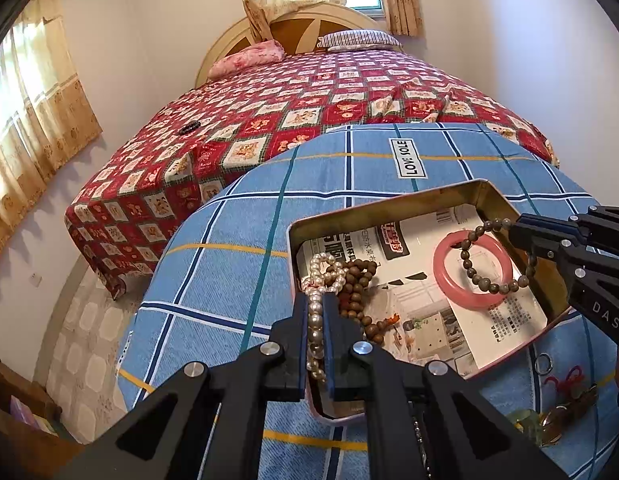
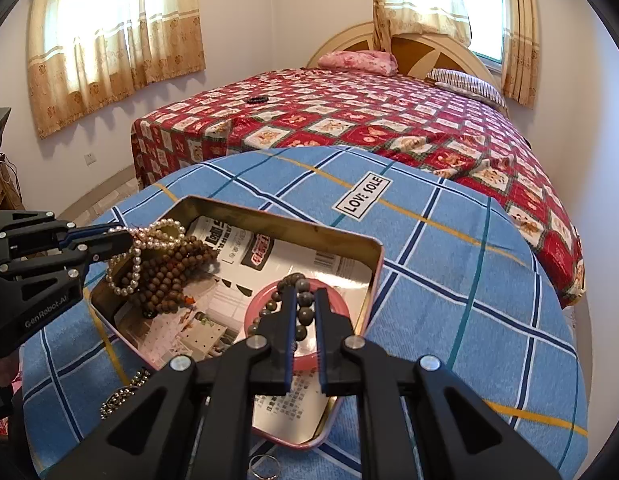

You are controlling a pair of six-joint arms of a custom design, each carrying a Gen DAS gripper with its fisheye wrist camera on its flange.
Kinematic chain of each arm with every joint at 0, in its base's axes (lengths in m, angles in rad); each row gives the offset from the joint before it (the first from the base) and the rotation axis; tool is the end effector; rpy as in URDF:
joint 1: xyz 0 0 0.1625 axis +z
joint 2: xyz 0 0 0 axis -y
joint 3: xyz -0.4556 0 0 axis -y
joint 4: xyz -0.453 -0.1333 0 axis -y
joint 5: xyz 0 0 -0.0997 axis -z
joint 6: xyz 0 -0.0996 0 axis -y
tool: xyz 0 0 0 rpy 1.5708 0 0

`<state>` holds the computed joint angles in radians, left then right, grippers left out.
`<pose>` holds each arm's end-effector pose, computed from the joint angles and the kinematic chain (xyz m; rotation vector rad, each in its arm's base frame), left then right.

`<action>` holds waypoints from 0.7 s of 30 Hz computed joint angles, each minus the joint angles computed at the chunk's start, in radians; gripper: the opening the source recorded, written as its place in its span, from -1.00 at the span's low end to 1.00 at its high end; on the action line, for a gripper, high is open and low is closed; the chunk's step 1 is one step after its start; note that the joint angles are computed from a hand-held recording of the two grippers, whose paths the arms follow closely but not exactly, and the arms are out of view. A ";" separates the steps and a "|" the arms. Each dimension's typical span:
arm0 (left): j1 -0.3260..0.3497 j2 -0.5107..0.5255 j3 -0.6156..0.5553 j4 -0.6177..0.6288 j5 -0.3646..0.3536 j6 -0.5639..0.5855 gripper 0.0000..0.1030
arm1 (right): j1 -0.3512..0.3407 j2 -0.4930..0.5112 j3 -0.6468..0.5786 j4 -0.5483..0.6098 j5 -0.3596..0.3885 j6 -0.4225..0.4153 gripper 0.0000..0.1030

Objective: Organize jewelry
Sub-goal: 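Carry both strands over the pink tin and lower them inside, then open both tools and withdraw them toward the remaining jewelry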

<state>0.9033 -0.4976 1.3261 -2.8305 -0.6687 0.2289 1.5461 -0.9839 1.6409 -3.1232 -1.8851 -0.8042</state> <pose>-0.3434 -0.7772 0.0317 0.7605 2.1327 -0.7186 0.0840 -0.7496 0.2838 0.7312 -2.2530 0.8875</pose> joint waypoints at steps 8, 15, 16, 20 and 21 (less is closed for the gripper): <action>0.003 0.000 -0.001 0.007 0.001 -0.007 -0.88 | 0.000 0.004 0.001 -0.009 -0.006 -0.003 -0.79; 0.005 -0.002 0.001 0.009 0.001 -0.016 -0.88 | -0.001 0.004 0.003 -0.009 -0.007 -0.005 -0.78; 0.005 -0.003 0.002 0.011 -0.002 -0.017 -0.88 | -0.002 0.003 0.003 -0.007 -0.005 -0.003 -0.78; 0.001 -0.006 0.008 0.007 0.009 -0.019 -0.87 | -0.006 -0.004 0.015 -0.018 0.004 0.001 -0.76; -0.003 -0.006 0.011 -0.006 0.018 -0.013 -0.86 | -0.008 -0.007 0.016 -0.013 0.011 0.004 -0.75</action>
